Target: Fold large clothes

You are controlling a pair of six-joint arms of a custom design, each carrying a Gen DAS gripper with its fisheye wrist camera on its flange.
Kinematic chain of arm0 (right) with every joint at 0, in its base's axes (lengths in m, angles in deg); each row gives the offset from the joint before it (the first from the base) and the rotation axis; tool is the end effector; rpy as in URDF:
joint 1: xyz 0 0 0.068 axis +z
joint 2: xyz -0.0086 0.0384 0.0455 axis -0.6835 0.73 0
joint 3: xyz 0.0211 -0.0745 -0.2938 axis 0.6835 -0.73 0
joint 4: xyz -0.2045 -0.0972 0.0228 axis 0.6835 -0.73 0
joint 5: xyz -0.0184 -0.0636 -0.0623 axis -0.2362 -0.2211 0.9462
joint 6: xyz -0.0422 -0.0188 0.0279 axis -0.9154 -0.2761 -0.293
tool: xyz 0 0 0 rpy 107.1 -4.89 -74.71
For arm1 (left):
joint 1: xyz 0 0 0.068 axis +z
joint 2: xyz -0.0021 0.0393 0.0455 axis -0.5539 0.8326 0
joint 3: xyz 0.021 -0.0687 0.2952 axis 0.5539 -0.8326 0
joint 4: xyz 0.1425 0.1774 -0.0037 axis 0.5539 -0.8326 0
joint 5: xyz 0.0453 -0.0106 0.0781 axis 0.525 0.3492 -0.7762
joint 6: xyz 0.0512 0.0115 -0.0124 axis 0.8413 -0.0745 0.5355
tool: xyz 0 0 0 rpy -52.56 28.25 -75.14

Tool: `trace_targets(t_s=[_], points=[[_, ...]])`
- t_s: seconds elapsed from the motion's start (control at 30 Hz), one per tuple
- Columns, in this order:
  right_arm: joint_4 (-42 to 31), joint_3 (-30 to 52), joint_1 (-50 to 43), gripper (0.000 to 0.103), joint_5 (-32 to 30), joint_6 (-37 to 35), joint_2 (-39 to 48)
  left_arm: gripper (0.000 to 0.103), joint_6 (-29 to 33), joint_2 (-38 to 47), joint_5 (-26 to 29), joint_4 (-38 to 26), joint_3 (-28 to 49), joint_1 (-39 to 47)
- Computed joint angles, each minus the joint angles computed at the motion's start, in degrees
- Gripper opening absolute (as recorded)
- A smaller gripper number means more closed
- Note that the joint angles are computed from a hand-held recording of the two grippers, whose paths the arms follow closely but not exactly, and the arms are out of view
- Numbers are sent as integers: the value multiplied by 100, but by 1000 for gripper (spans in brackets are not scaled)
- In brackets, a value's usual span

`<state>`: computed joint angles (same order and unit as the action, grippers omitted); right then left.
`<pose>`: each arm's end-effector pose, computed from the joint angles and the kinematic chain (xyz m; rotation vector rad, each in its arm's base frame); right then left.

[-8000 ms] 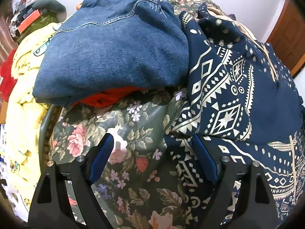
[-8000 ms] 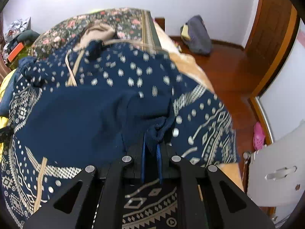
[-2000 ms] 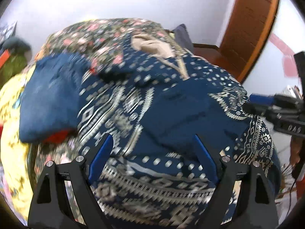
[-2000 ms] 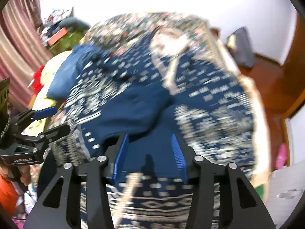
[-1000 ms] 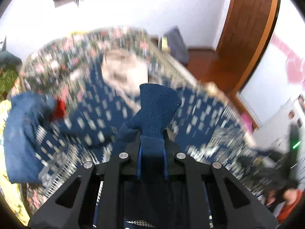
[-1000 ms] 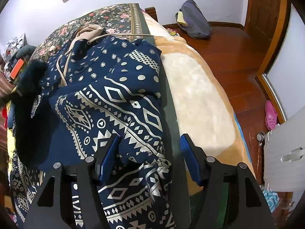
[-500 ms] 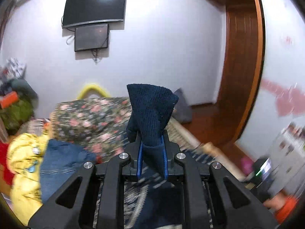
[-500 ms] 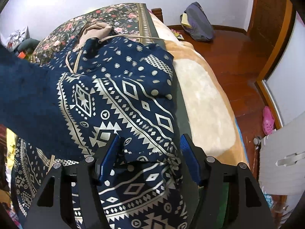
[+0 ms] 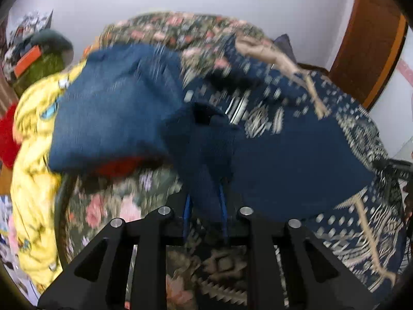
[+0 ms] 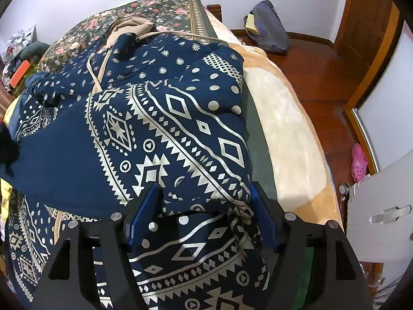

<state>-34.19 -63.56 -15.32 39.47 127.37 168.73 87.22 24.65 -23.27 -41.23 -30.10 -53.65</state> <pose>0.1391 0.0634 0.1236 0.5989 2.6153 0.0742 0.2859 -0.1099 0.1197 0.6796 2.4784 -0.2715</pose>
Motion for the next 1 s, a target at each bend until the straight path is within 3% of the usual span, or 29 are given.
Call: trace_targets(t_s=[0.03, 0.2, 0.3, 0.47, 0.63, 0.83, 1.0], points=[[13, -9, 12, 70, 27, 7, 19, 25, 18, 67, 11, 95, -104, 62], [49, -18, 130, 72, 114, 174, 65, 56, 167, 319, -205, 672, -560, 273], [72, -50, 151, 72, 111, 228, 49, 63, 362, 226, -223, 795, -791, 375], [-85, -7, 114, 72, 29, 180, -60, 67, 759, -295, -384, 286, -897, 374], [-887, 330, 87, 72, 206, 70, -511, 68, 985, -1169, -250, -394, -735, 269], [-1944, 978, 28, 72, 579, -321, -1419, 81, 544, -1806, -281, -870, -88, -183], [-2494, 1678, -69, 72, 774, -872, -1780, 85, 147, -1579, -436, -1069, 845, -648]])
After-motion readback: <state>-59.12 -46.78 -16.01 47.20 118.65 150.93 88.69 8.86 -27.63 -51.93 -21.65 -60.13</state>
